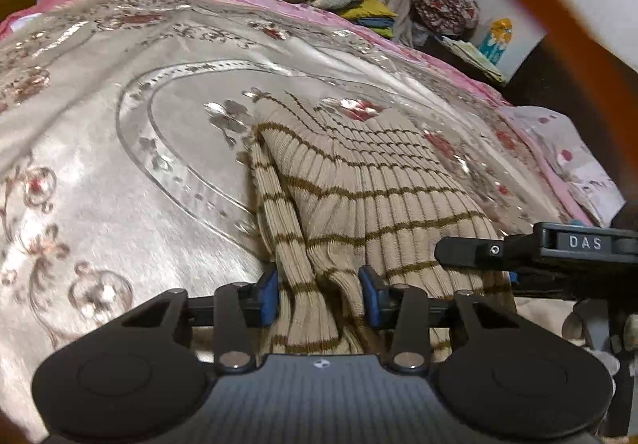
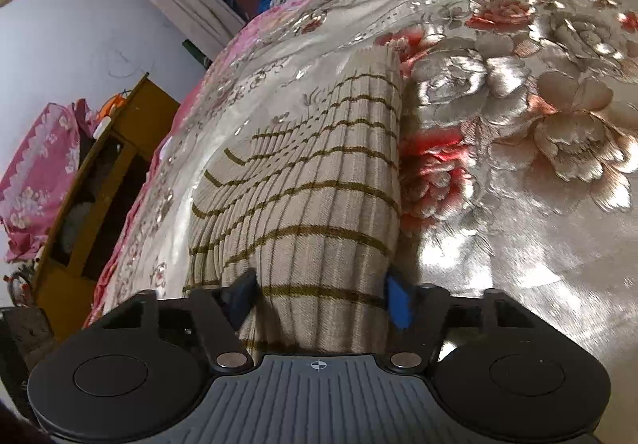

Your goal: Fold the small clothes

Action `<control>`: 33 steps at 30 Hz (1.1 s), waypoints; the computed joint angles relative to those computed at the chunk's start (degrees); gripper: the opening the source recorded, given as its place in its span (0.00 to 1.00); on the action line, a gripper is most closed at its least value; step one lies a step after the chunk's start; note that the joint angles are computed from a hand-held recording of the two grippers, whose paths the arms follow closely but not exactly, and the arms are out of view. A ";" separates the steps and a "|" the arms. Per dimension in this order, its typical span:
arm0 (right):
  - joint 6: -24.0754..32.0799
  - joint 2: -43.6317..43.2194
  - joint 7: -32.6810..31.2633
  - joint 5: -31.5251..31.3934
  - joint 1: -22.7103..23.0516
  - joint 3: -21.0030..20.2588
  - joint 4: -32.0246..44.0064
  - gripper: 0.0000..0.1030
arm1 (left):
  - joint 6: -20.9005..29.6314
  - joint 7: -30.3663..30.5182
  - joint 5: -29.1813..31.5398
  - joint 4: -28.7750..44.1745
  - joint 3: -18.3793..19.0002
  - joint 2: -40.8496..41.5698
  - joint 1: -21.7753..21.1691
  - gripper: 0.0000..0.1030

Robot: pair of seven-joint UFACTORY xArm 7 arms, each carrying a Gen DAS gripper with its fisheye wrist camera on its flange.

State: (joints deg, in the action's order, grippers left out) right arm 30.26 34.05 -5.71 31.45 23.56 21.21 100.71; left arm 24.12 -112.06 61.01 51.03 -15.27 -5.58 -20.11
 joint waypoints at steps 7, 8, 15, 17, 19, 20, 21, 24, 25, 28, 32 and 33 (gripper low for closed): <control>5.01 -8.54 -5.41 5.75 -4.54 1.21 -8.78 0.45 | -3.47 0.97 -4.08 -2.54 -2.99 -2.76 -2.38 0.41; 5.87 -10.98 -6.54 6.47 -4.99 0.82 -11.29 0.45 | -3.86 0.75 -4.55 -2.98 -3.79 -3.05 -2.78 0.41; 8.96 -25.31 -9.54 5.37 -3.42 -4.88 -25.73 0.53 | 7.03 2.24 -9.41 -2.24 -9.53 -6.23 -6.27 0.41; 5.87 -28.73 -9.89 4.84 -2.43 -5.94 -28.70 0.54 | 11.80 3.02 -8.66 -0.59 -10.79 -7.12 -6.77 0.41; 3.04 -30.80 -10.42 5.58 -1.51 -6.56 -29.84 0.54 | 14.89 3.35 -6.88 0.95 -11.28 -7.15 -6.64 0.42; 1.75 -31.14 -11.66 6.72 -1.03 -6.64 -29.64 0.54 | 16.13 3.91 -6.12 1.79 -11.22 -6.78 -6.56 0.42; 0.12 -31.16 -13.28 8.03 -0.48 -6.55 -29.40 0.54 | 17.14 4.69 -5.35 2.81 -10.86 -6.08 -6.36 0.42; -0.88 -29.92 -15.65 9.58 1.15 -5.95 -27.73 0.54 | 18.16 7.05 -2.92 5.41 -8.48 -3.38 -5.60 0.42; -0.06 -29.64 -16.03 9.96 1.53 -5.74 -27.42 0.53 | 17.98 7.54 -2.72 6.22 -7.38 -2.22 -5.38 0.42; 1.98 -30.69 -18.49 11.46 2.80 -4.97 -29.25 0.49 | 14.88 8.13 -1.91 6.89 -4.30 -0.48 -4.83 0.36; 3.09 -30.34 -20.89 11.96 5.20 -4.25 -30.97 0.42 | 14.65 11.88 -2.71 9.38 -1.76 3.00 -5.17 0.15; 3.45 -29.47 -20.03 11.17 5.87 -3.99 -30.51 0.40 | 13.82 12.28 -2.90 9.55 -1.05 3.49 -5.19 0.13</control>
State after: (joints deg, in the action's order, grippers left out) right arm 33.70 4.58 -25.74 42.63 29.43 17.23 70.20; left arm 37.94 -99.79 58.11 60.58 -16.32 -2.09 -25.30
